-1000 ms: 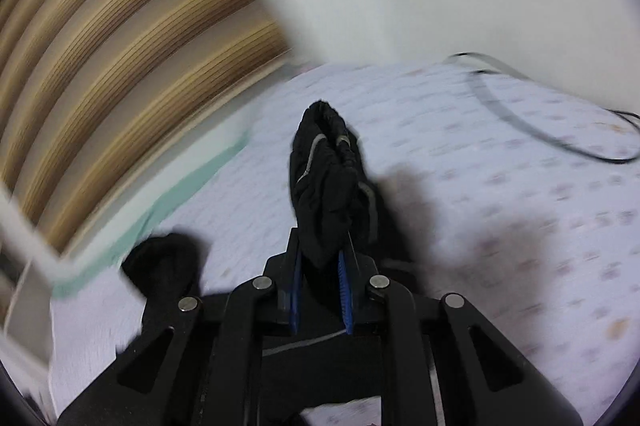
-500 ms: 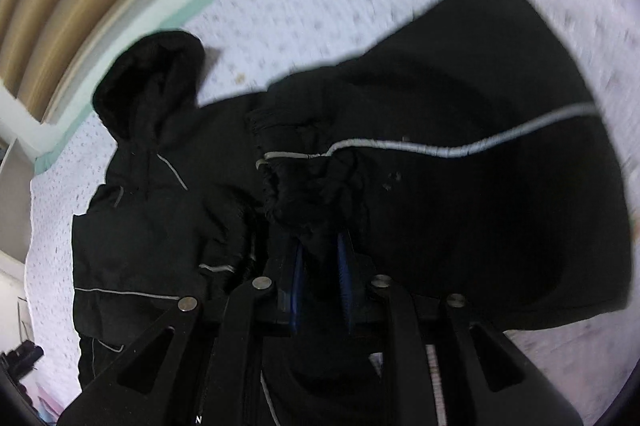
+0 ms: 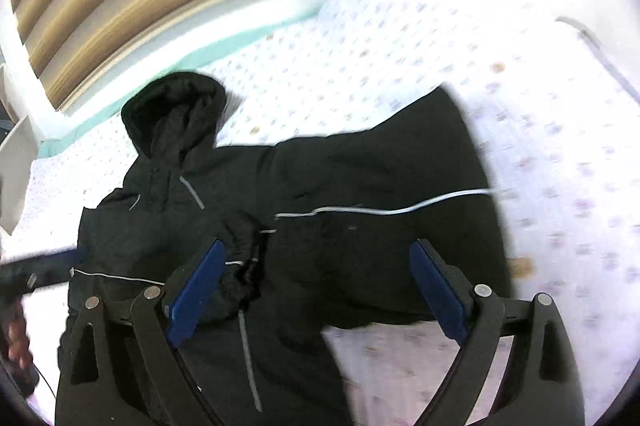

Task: Fold large clothes

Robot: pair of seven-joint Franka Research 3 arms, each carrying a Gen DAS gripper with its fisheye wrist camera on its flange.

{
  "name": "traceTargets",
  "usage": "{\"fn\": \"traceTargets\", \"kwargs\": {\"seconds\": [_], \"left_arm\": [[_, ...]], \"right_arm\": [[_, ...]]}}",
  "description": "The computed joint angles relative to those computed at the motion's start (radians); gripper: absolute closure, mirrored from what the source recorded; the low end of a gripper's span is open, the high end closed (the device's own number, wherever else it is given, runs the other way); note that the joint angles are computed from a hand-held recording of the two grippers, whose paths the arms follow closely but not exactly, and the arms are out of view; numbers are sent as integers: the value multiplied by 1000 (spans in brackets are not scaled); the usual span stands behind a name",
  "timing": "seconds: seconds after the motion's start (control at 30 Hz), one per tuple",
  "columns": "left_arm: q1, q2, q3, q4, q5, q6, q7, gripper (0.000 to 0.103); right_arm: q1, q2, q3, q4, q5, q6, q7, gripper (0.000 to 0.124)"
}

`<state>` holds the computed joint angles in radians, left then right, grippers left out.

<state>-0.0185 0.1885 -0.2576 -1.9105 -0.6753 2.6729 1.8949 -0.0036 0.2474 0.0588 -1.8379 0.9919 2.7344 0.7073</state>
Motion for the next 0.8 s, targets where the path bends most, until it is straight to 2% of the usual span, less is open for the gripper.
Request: {"fn": "traceTargets", "kwargs": {"seconds": [0.1, 0.27, 0.43, 0.5, 0.57, 0.63, 0.77, 0.8], "left_arm": [[-29, 142, -30, 162, 39, 4, 9, 28], [-11, 328, -110, 346, 32, 5, -55, 28], [-41, 490, -105, 515, 165, -64, -204, 28], [-33, 545, -126, 573, 188, -97, -234, 28], [-17, 605, -160, 638, 186, -150, -242, 28], [-36, 653, -148, 705, 216, -207, -286, 28], [-60, 680, -143, 727, 270, -175, -285, 28], [-55, 688, -152, 735, 274, -179, -275, 33]], "right_arm": [[-27, -51, -15, -54, 51, -20, -20, 29], [-36, -83, -55, -120, 67, -32, 42, 29], [-53, -92, -82, -168, 52, -34, 88, 29], [-64, -87, -90, -173, 52, -48, 114, 29], [-74, -74, -99, -167, 35, -84, 167, 29], [-86, -72, -94, -164, 59, -104, 169, 29], [-80, -75, -88, -167, 47, -89, 151, 29], [-75, -71, -88, -165, 27, -86, 155, 29]]}}
